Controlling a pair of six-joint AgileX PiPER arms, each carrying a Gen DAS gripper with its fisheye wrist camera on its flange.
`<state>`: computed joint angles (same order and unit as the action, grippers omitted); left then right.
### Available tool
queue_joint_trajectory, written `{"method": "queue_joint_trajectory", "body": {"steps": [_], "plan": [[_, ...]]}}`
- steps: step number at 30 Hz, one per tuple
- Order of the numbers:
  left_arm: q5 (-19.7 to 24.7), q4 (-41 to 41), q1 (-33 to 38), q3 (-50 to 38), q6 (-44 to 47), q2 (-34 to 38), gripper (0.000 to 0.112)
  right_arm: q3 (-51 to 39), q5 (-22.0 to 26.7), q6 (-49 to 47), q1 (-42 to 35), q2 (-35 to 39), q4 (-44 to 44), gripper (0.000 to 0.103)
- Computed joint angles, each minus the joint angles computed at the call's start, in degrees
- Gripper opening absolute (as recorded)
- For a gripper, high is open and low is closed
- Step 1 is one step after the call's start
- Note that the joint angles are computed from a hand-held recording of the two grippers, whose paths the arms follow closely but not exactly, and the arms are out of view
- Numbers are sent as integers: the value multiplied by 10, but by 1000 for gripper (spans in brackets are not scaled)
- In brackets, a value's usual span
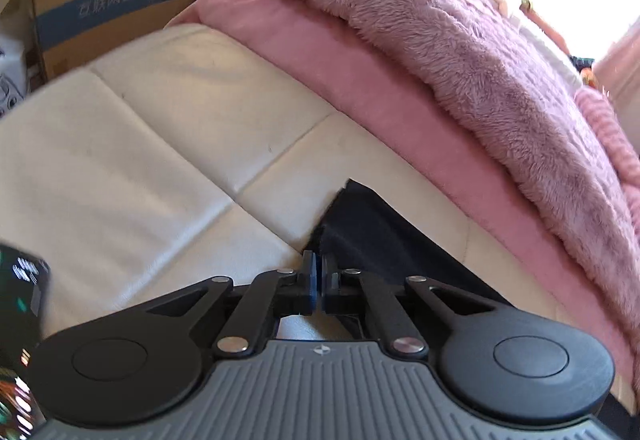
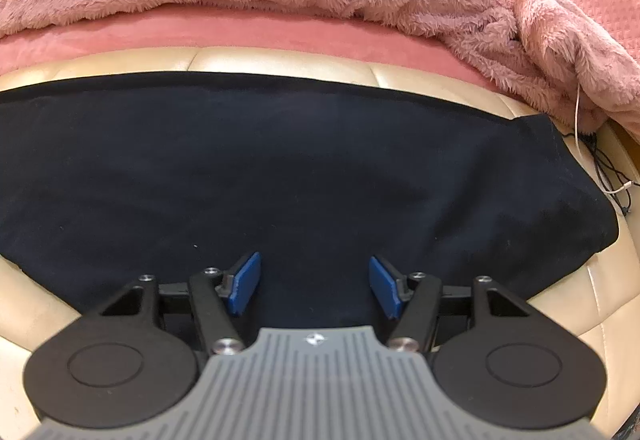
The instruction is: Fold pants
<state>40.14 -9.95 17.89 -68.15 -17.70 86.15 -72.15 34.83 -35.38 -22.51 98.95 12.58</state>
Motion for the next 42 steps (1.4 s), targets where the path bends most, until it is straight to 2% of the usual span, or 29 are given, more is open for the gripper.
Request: {"method": "queue_joint_trajectory", "body": {"steps": [2, 4, 9, 10, 12, 15, 17, 18, 20, 23, 25, 27, 30, 33, 37, 38, 40, 41, 42], "plan": [[42, 9, 12, -30, 25, 27, 0, -14, 14, -4, -4, 10, 3, 58], [61, 32, 15, -40, 32, 49, 0, -26, 25, 2, -5, 18, -1, 60], [32, -15, 22, -13, 66, 38, 2, -34, 32, 12, -3, 23, -9, 61], [27, -11, 17, -10, 60, 32, 5, -35, 33, 17, -2, 23, -12, 61], [10, 28, -3, 3, 24, 12, 22, -33, 30, 20, 1, 17, -14, 57], [-8, 71, -43, 30, -3, -22, 25, -2, -6, -3, -1, -16, -3, 54], [-7, 65, -59, 41, -18, -36, 34, 11, -13, -1, -10, -36, -5, 48], [-13, 51, -61, 53, -25, -46, 41, 15, -10, -7, -19, -44, 7, 46], [-34, 30, -66, 84, -38, -67, 49, 21, 13, -14, -42, -60, 42, 47], [-48, 36, -81, 109, -71, -79, 50, 49, 49, -47, -81, -92, 108, 46], [-43, 29, -86, 111, -81, -78, 50, 79, 41, -52, -82, -113, 119, 40], [-40, 20, -93, 109, -85, -80, 50, 110, 11, -28, -70, -124, 105, 31], [-38, 44, -120, 101, -97, -81, 50, 119, 16, -22, -70, -108, 124, 25], [-28, 86, -149, 82, -131, -69, 50, 128, 6, -40, -65, -99, 111, 25], [-18, 120, -165, 67, -167, -54, 50, 87, 55, -80, -105, -88, 149, 23], [-16, 133, -170, 64, -180, -50, 50, 71, 56, -90, -125, -82, 165, 23], [-14, 158, -182, 60, -209, -41, 50, 22, 61, -96, -163, -55, 192, 41], [-11, 168, -185, 62, -219, -43, 50, -14, 65, -87, -186, -30, 205, 53], [-10, 177, -190, 65, -228, -44, 50, -54, 73, -73, -208, -3, 216, 58]]}}
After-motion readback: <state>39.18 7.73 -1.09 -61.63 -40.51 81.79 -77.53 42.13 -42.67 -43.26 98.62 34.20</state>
